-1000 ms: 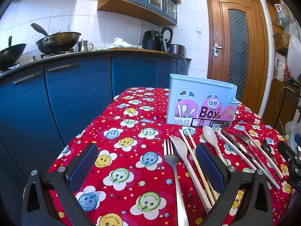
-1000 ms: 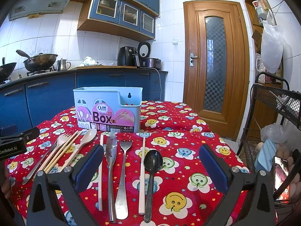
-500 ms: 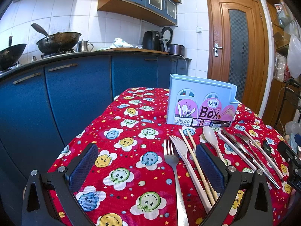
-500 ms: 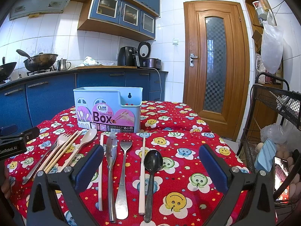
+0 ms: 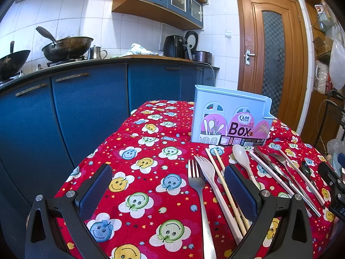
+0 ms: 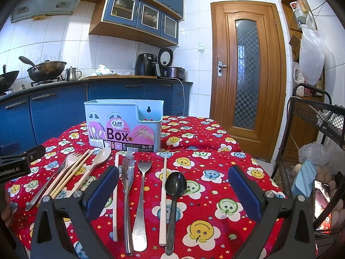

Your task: Organize utensils

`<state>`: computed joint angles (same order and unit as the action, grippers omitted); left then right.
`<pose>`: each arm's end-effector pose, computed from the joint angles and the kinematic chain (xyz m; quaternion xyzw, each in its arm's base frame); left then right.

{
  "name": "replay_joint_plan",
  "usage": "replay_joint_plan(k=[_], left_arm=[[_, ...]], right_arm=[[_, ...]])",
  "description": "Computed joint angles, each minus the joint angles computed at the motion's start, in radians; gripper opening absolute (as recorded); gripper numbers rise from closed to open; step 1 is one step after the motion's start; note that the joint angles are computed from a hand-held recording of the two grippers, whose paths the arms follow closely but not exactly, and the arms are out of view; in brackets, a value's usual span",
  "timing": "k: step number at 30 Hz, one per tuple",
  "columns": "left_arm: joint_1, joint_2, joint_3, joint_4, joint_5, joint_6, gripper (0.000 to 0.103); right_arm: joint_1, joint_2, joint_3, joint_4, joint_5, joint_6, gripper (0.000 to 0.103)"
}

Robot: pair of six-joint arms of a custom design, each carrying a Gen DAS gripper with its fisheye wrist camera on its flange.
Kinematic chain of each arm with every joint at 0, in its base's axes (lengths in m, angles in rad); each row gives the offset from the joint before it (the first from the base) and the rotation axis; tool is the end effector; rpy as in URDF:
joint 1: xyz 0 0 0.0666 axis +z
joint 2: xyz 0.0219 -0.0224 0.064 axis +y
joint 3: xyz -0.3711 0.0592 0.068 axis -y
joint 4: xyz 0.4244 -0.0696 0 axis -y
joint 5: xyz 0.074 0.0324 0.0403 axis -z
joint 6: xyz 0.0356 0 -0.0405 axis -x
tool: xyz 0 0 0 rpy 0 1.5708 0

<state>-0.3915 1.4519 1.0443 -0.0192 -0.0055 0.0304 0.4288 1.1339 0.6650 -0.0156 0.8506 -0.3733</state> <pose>0.4942 -0.2042 0.2934 0.1495 0.8274 -0.1111 0.5298 0.3671 0.1380 0.2582 0.1915 0.7854 -0.1414 0.5713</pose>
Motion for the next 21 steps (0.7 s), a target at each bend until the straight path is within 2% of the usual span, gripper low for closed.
replay_joint_plan(k=[15,21], left_arm=[[0.001,0.000,0.000,-0.001,0.001,-0.001,0.103],[0.003,0.001,0.006,-0.016,-0.005,-0.002,0.103]], right_arm=[[0.001,0.002,0.004,-0.007,-0.001,-0.002,0.103],[-0.003,0.001,0.010,-0.041,-0.019,-0.025,0.103]])
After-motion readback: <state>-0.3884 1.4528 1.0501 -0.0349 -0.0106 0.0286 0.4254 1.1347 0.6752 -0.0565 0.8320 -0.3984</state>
